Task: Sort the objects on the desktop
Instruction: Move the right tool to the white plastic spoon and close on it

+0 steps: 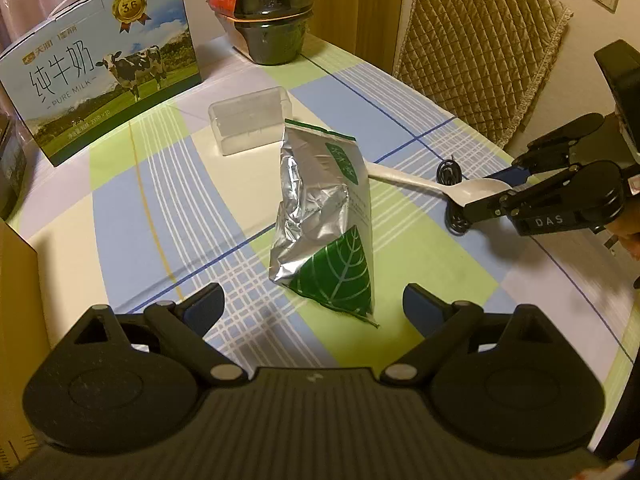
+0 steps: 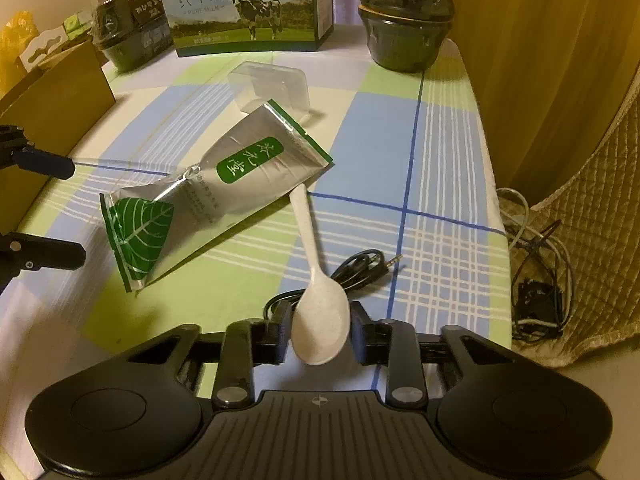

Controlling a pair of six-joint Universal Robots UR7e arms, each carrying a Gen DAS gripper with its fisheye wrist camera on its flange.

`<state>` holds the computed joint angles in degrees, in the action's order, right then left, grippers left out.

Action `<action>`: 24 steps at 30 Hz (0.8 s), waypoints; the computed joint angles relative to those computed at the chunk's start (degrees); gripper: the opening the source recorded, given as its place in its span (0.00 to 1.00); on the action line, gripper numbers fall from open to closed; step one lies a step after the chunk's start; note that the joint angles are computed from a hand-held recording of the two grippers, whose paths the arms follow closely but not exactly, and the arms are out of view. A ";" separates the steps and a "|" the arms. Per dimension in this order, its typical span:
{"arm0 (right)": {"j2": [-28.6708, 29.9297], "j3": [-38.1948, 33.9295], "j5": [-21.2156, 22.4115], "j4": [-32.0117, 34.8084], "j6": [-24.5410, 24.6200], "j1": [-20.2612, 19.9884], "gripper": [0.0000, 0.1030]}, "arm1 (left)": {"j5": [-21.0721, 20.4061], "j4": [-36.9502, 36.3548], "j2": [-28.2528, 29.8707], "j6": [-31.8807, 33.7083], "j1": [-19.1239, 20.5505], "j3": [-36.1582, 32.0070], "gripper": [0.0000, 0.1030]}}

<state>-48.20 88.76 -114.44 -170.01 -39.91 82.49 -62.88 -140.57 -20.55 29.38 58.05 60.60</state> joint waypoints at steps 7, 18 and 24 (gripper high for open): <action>-2.04 2.58 3.40 -0.86 8.30 -0.30 0.26 | 0.05 -0.60 -0.29 0.23 -0.07 0.46 0.91; -0.72 4.32 8.39 -1.52 20.42 0.47 0.26 | 0.47 -0.75 0.46 0.33 -0.31 -1.02 0.91; 3.27 2.45 3.82 -5.25 14.99 1.64 0.26 | 0.93 -0.55 0.70 0.76 -0.16 -1.70 0.91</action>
